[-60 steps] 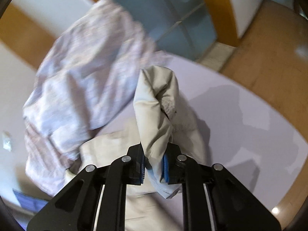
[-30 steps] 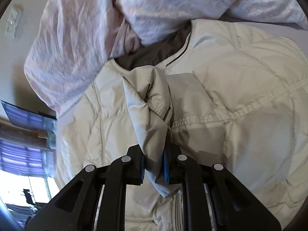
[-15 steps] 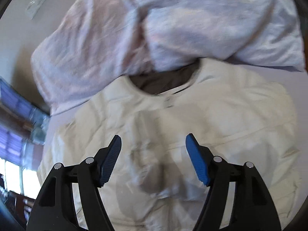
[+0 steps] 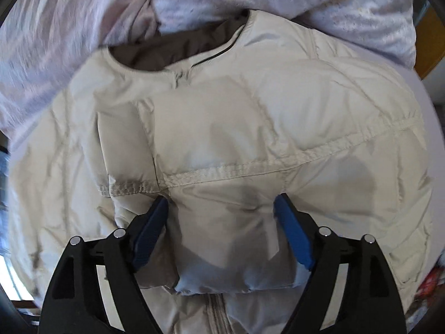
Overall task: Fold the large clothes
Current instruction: 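Carry the sleeve across the jacket body with the right gripper and release, then grasp the other sleeve cuff with the left gripper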
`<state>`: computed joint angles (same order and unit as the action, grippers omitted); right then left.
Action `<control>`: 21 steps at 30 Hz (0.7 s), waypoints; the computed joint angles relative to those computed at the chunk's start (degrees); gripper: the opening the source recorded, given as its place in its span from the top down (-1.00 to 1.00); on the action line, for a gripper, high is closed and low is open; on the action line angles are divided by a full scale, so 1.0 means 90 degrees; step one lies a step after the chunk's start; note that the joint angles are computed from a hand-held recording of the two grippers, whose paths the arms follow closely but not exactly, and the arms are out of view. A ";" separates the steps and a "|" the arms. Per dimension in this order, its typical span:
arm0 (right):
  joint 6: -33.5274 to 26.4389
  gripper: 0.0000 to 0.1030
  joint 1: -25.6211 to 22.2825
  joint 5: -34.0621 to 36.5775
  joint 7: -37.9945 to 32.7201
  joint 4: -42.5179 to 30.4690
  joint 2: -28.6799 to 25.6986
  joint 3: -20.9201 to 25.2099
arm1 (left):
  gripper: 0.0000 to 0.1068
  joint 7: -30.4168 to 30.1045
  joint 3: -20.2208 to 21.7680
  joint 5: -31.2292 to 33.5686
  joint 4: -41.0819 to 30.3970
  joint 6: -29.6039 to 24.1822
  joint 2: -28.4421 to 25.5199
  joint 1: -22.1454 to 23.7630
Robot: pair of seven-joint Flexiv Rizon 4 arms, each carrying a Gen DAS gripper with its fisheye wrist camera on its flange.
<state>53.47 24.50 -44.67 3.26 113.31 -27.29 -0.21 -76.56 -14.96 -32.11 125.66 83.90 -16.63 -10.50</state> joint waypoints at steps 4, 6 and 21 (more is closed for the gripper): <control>-0.0065 -0.66 0.0023 -0.0070 -0.0011 -0.0089 -0.0133 -0.0041 | -0.89 -0.0058 0.0008 -0.0159 0.0052 0.0088 0.0003 0.0131; 0.0036 -0.70 -0.0024 -0.0081 -0.0079 -0.0054 -0.0141 -0.0049 | -0.89 -0.0232 0.0177 -0.0074 0.0032 0.0105 -0.0008 0.0116; 0.0623 -0.74 -0.0055 -0.0760 0.0275 0.0352 -0.0064 -0.0252 | -0.89 -0.1002 0.0882 0.0342 -0.0158 0.0153 -0.0234 0.1195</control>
